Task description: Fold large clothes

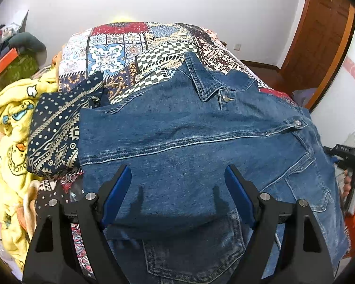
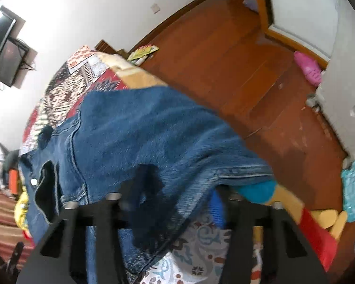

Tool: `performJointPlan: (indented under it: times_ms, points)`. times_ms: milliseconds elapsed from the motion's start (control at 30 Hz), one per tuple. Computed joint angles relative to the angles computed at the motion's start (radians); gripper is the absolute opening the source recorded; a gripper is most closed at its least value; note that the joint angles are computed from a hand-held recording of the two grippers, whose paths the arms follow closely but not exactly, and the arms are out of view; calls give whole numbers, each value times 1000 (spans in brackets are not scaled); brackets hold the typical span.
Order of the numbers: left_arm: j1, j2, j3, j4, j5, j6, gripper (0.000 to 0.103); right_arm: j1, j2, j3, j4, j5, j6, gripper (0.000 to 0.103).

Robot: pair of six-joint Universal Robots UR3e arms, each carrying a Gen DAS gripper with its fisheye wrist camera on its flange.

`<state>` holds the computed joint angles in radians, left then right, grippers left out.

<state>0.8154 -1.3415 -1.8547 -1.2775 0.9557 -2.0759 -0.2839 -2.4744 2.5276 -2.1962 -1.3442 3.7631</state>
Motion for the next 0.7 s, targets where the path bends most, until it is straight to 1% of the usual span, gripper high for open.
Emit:
performJointPlan:
  times_ms: [100,233,333,367,400,433,533,600,633,700]
  points:
    - [12,25,-23,3,-6,29,81,77,40,-75,20,-85,29,14]
    - [24,54,-42,-5,-17,68,81,255,134,-208,-12,-254,109,12]
    - [41,86,-54,-27,-34,109,81,353,203,-317,-47,-329,131,10]
    - [51,100,-56,-42,-44,129,81,388,240,-348,-68,-355,140,10]
    - [57,109,-58,-50,-51,139,81,458,297,-417,-92,-408,149,10]
    - [68,120,-58,-65,-61,156,81,488,326,-445,-111,-429,145,9]
    - [95,136,-45,-111,-82,194,81,678,520,-642,-165,-563,127,9]
    - [109,140,-35,-138,-91,210,81,737,622,-743,-172,-582,94,9]
    - [115,141,-32,-148,-94,216,81,769,679,-798,-172,-571,70,9]
    - [125,138,-23,-161,-95,222,81,795,741,-842,-176,-536,34,9]
